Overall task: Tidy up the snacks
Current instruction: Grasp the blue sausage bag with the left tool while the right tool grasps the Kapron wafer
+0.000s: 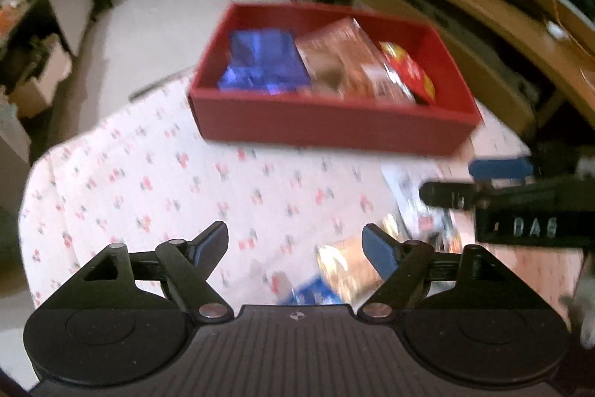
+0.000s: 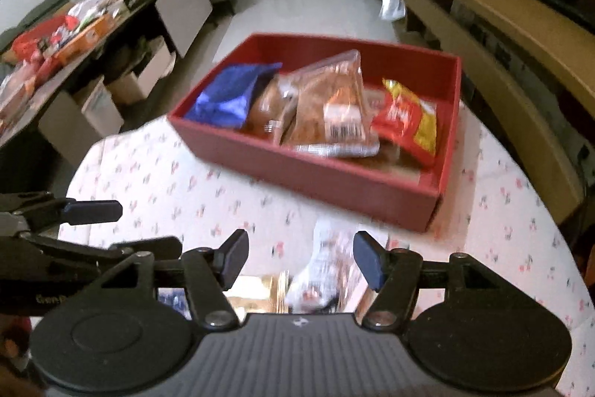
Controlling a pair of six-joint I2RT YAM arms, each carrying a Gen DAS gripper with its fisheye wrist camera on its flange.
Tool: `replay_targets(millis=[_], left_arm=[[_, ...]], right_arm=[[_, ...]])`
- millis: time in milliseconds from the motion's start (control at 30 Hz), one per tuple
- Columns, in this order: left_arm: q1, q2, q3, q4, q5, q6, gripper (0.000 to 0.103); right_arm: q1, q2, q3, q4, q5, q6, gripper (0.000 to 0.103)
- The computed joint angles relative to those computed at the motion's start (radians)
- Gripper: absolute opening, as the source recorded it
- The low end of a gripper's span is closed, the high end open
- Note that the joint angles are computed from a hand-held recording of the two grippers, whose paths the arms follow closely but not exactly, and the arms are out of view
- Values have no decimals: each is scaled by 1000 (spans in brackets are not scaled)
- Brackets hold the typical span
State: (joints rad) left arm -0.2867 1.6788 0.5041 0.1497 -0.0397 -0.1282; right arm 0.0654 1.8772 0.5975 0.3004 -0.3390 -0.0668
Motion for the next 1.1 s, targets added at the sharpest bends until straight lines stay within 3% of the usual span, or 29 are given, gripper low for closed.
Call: replay_targets(millis=[467,733,900,1100], left_arm=[[38,130,-58,50,109,208,86],[-13,166,-78,79,85,302,86],[-31,187,-66,70,66,300,85],[-65,125,-136,59,79,223,84]], right_arm=[[-19,15,-44,-64,-21,-74,64],[-32,44,-3,-110,-39,-80,64],[-18,53,5,-126,-26,-89,64],[-42,40,4,-139,-41,-91,64]])
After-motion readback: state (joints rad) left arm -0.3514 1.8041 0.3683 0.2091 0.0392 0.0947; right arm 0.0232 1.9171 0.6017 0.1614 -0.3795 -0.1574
